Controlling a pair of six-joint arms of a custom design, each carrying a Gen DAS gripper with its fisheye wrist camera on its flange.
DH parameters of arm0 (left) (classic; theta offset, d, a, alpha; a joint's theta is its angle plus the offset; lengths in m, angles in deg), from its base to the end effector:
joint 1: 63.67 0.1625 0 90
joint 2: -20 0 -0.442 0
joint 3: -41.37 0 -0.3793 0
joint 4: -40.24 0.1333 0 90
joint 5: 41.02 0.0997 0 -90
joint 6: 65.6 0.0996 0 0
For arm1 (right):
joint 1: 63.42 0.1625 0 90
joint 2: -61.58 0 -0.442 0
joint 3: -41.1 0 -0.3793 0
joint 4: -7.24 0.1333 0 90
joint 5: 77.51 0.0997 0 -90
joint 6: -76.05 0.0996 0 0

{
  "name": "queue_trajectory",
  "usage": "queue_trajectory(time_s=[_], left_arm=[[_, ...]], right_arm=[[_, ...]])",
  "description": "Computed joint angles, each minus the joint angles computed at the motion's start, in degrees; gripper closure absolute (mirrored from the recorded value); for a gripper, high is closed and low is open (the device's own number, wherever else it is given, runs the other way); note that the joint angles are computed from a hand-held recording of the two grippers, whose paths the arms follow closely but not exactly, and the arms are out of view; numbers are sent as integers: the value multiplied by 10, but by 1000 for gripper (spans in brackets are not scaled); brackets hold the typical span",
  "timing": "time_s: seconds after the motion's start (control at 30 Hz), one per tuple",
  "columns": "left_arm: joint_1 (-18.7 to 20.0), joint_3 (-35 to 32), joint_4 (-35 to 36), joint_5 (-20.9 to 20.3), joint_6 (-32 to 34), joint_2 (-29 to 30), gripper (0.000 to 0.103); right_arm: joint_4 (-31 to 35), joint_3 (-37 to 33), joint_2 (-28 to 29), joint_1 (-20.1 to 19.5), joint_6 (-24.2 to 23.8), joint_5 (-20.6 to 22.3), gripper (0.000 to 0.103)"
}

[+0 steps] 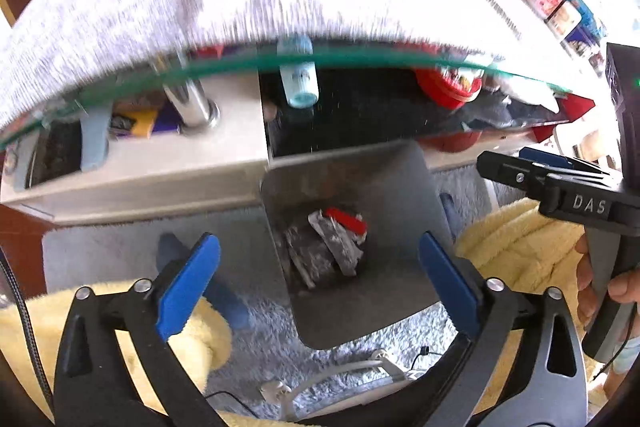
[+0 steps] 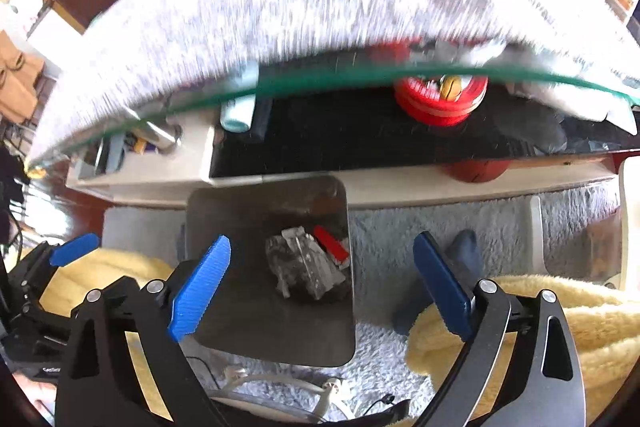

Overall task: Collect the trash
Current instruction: 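Lower blister pack and red block into the wastebasket and open both tools, then raise both open tools back over the table toward the remaining items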

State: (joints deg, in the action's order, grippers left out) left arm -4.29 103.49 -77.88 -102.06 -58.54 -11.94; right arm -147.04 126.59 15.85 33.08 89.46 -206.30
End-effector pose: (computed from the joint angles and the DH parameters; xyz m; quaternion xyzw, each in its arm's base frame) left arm -0.2510 -0.7805 0.1150 0.3169 0.9148 -0.0340 0.2483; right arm 0.1523 -0.7104 0.2072 -0.1259 -0.9158 0.2534 0.2850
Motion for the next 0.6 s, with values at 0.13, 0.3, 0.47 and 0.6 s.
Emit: queue_trajectory(time_s=[0.13,0.3,0.47,0.6], left_arm=[[-6,-16,-8,0,3,-2,8],[-13,-60,-13,-6,12,8,8],[-18,-128,-5,-1,22,35,8],[-18,-197,18,2,29,70,8]], right_arm=[[-18,-14,-11,13,-22,-7,8],[-40,-48,-12,24,-55,-10,6],[-36,-101,1,25,-79,-19,6],[-18,-147,16,21,-89,-21,6]])
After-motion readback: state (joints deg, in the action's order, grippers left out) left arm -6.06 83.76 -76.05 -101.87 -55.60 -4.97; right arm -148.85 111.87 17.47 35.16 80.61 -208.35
